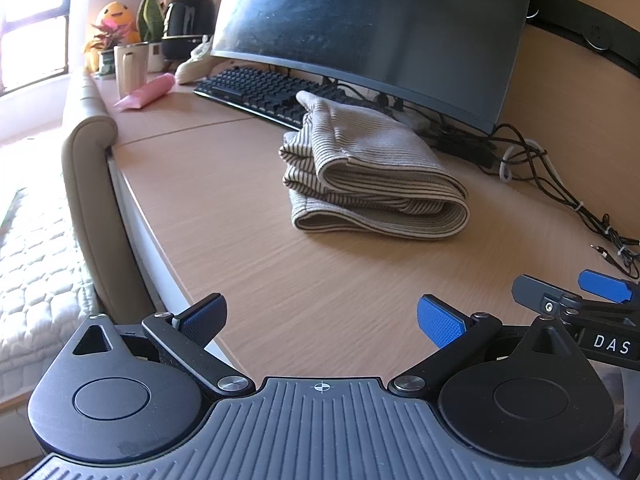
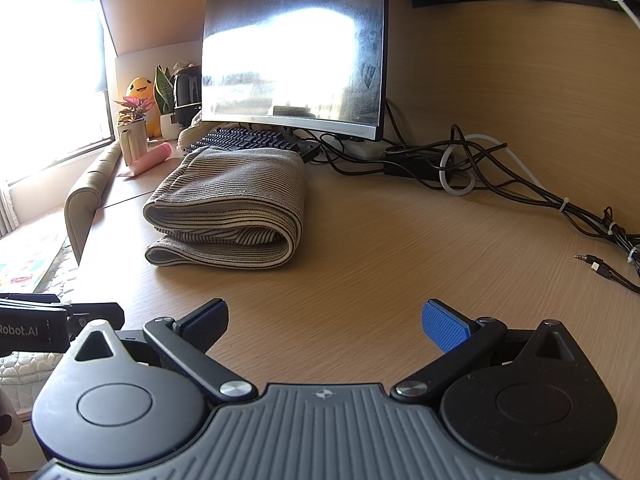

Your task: Fold clothes

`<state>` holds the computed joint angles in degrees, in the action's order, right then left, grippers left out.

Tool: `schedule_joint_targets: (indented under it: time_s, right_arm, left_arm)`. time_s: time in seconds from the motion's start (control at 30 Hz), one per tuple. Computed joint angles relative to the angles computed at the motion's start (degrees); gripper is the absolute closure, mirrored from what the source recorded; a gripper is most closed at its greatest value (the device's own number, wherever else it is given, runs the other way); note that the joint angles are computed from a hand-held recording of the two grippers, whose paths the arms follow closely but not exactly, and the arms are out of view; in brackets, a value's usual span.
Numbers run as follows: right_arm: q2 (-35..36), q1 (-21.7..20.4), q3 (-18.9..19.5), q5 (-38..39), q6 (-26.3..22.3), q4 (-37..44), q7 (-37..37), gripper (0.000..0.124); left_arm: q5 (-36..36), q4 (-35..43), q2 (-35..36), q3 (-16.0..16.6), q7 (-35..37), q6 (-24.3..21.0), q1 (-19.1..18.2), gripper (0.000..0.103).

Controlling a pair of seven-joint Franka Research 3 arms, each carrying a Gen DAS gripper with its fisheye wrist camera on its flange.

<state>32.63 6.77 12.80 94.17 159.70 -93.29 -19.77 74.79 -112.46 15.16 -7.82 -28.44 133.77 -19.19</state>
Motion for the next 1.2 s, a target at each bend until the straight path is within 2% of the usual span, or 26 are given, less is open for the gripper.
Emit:
schedule_joint_targets:
  time_s: [1.2]
  right_arm:
    - [-0.12,0.39,-0.11,0.71,0.38,-0.14,-1.02,0.021]
  left_arm:
    - [1.39,-0.12,-0.61,-0.24,-0.51,-1.67,-0.35,0.0]
